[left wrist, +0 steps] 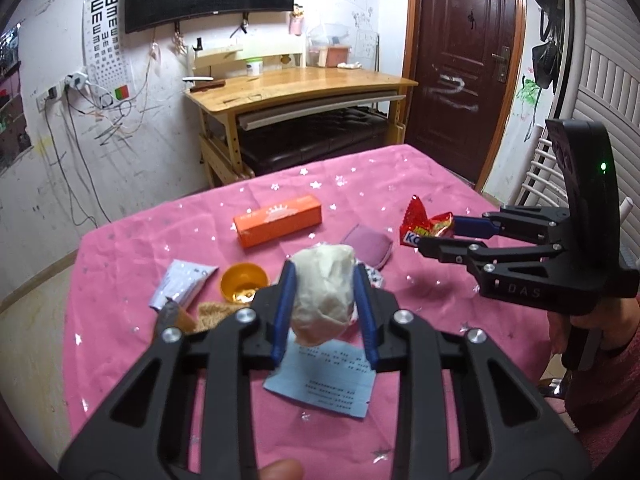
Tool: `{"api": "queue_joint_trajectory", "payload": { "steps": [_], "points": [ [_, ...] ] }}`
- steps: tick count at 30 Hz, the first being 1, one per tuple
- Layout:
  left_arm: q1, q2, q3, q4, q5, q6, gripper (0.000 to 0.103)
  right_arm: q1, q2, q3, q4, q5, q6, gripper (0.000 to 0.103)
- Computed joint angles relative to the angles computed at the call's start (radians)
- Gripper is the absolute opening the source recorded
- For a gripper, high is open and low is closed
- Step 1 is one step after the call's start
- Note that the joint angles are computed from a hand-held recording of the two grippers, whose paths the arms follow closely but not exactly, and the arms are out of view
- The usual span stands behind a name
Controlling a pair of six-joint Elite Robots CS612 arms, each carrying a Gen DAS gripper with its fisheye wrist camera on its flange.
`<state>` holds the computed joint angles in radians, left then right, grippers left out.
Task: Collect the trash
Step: 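Carry the white bun and red chip bag over the yellow bin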
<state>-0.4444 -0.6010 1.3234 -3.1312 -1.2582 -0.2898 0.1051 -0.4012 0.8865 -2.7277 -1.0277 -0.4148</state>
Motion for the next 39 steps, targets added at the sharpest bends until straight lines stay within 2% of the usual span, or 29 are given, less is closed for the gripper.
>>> {"api": "queue_joint_trajectory", "payload": {
  "steps": [9, 16, 32, 39],
  "points": [
    [-0.016, 0.01, -0.041, 0.017, 0.014, 0.029, 0.028, -0.029, -0.008, 0.023, -0.058, 0.01, 0.061, 0.028],
    [-0.029, 0.041, -0.122, 0.056, -0.005, 0.063, 0.028, -0.071, -0.008, 0.036, -0.12, 0.007, 0.14, 0.028],
    [-0.071, 0.173, -0.415, 0.209, -0.105, 0.14, 0.028, -0.174, 0.007, 0.063, -0.223, -0.067, 0.344, 0.028],
    [-0.085, 0.273, -0.628, 0.342, -0.182, 0.139, 0.028, -0.199, 0.043, 0.029, -0.198, -0.077, 0.4, 0.028]
  ]
}}
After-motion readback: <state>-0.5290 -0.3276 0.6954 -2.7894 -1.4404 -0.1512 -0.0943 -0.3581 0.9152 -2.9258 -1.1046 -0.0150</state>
